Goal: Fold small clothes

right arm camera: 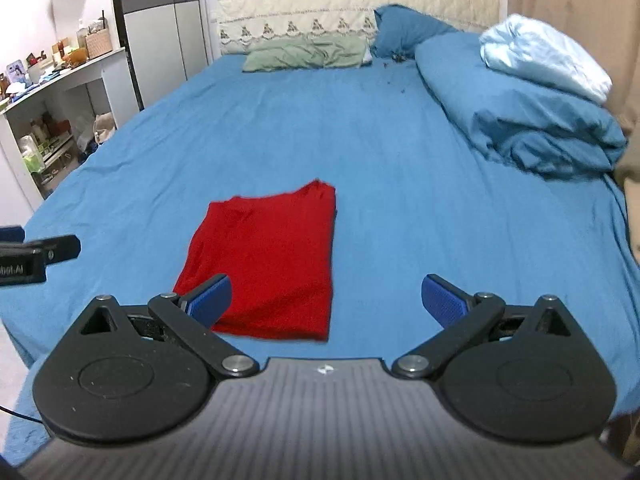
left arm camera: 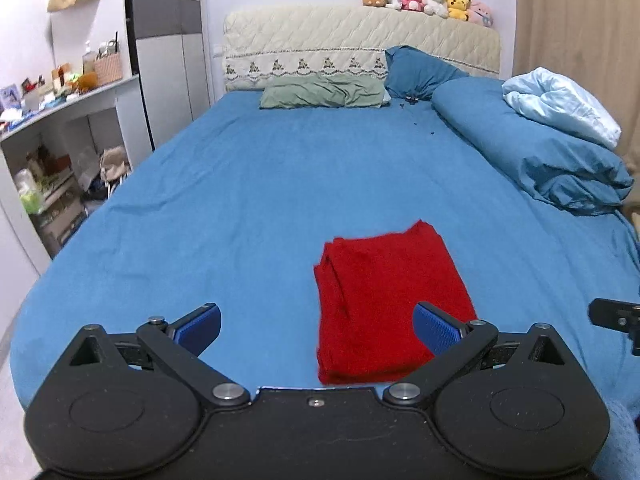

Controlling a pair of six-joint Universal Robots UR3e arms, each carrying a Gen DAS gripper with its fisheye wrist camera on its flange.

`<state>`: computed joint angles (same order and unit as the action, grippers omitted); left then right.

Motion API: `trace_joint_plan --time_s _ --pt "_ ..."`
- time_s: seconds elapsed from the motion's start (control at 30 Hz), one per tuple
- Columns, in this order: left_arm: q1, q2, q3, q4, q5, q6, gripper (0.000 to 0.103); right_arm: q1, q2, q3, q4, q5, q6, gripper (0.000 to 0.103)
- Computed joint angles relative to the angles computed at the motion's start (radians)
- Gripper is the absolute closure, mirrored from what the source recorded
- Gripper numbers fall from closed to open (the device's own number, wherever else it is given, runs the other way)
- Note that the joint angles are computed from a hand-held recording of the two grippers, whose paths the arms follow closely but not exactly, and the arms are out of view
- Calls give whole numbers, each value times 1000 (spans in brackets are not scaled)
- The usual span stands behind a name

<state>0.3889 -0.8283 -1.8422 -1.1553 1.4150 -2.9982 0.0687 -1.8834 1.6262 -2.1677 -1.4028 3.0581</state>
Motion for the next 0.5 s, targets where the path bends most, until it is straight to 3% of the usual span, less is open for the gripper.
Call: trace_joint_plan --time_s 0.2,0.5 --pt "-19 123 -70 -93 24 21 0 16 -102 82 67 -49 28 0" --pt "-84 168 -134 -17 75 12 0 37 -139 157 91 -86 43 0"
